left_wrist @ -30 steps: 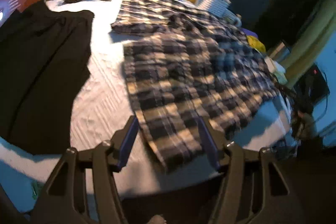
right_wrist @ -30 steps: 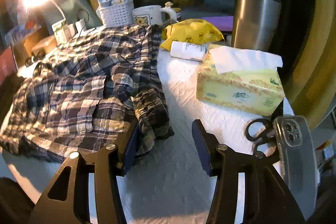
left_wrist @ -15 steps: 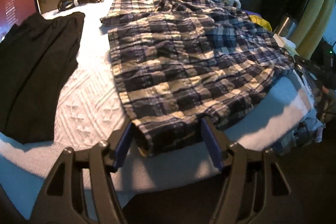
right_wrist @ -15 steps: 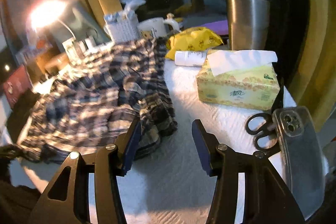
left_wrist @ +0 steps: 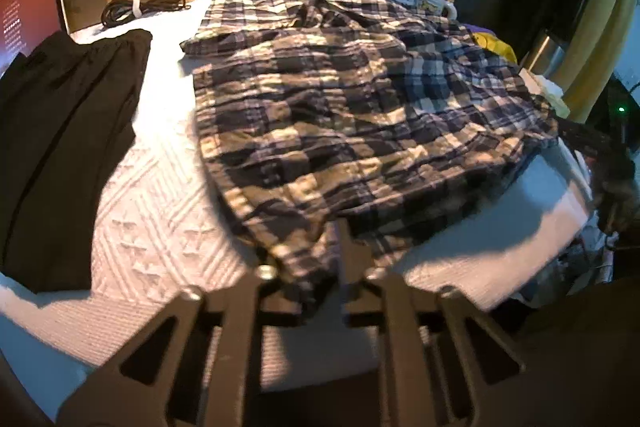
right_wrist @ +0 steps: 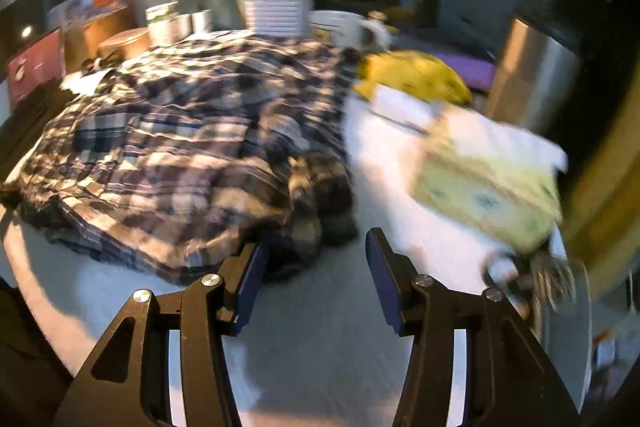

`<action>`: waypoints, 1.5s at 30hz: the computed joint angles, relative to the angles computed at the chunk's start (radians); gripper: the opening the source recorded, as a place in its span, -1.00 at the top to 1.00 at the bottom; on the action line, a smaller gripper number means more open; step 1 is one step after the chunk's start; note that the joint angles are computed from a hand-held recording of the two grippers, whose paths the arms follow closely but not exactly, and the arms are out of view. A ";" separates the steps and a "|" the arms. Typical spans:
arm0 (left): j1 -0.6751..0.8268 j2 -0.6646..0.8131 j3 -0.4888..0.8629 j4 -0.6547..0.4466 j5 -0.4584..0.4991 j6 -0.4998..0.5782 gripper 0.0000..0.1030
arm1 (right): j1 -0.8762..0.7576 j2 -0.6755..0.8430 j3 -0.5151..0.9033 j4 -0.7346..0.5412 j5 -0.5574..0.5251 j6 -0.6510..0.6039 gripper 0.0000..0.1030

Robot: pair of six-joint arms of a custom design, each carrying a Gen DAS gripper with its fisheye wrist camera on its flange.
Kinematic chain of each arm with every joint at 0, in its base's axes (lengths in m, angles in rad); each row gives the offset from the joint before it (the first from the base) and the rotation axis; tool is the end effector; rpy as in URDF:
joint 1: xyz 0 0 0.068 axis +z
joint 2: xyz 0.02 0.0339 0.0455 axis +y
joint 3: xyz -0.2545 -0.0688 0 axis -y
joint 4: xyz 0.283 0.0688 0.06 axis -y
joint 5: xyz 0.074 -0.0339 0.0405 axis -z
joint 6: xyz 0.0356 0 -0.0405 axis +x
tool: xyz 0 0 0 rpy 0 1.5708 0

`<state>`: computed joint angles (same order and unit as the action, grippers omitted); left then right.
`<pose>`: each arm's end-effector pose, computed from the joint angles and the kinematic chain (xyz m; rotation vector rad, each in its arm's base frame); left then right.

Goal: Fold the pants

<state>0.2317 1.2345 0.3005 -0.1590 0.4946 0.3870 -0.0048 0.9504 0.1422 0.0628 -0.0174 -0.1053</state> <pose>0.1995 0.0297 0.0684 0.3489 2.4924 -0.4178 0.1915 -0.0003 0.0831 -0.1252 2.3129 -0.0357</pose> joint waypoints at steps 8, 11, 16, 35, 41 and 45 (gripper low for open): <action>0.157 -0.129 0.072 -0.208 0.125 0.085 0.87 | 0.025 0.029 0.013 0.083 -0.100 0.016 0.79; 0.200 -0.172 0.113 -0.282 0.170 0.094 0.87 | 0.075 -0.162 -0.025 -0.018 -0.045 0.070 0.80; 0.282 -0.224 0.202 -0.408 0.253 0.151 0.87 | 0.148 -0.592 -0.019 -0.377 0.037 0.129 0.81; 0.341 0.201 0.322 -0.667 0.003 0.432 0.84 | 0.075 -0.597 -0.132 -0.557 0.116 0.214 0.82; 0.347 0.178 0.416 -0.555 0.090 0.296 0.74 | 0.063 -0.650 -0.112 -0.632 0.071 0.158 0.81; 0.224 0.309 0.489 -0.371 0.099 0.124 0.71 | 0.030 -0.786 -0.101 -0.725 0.029 0.157 0.46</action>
<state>0.4555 1.5431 0.7897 -0.5303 0.5934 0.5107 0.0249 0.1642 0.0417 -0.6625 0.0118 0.0515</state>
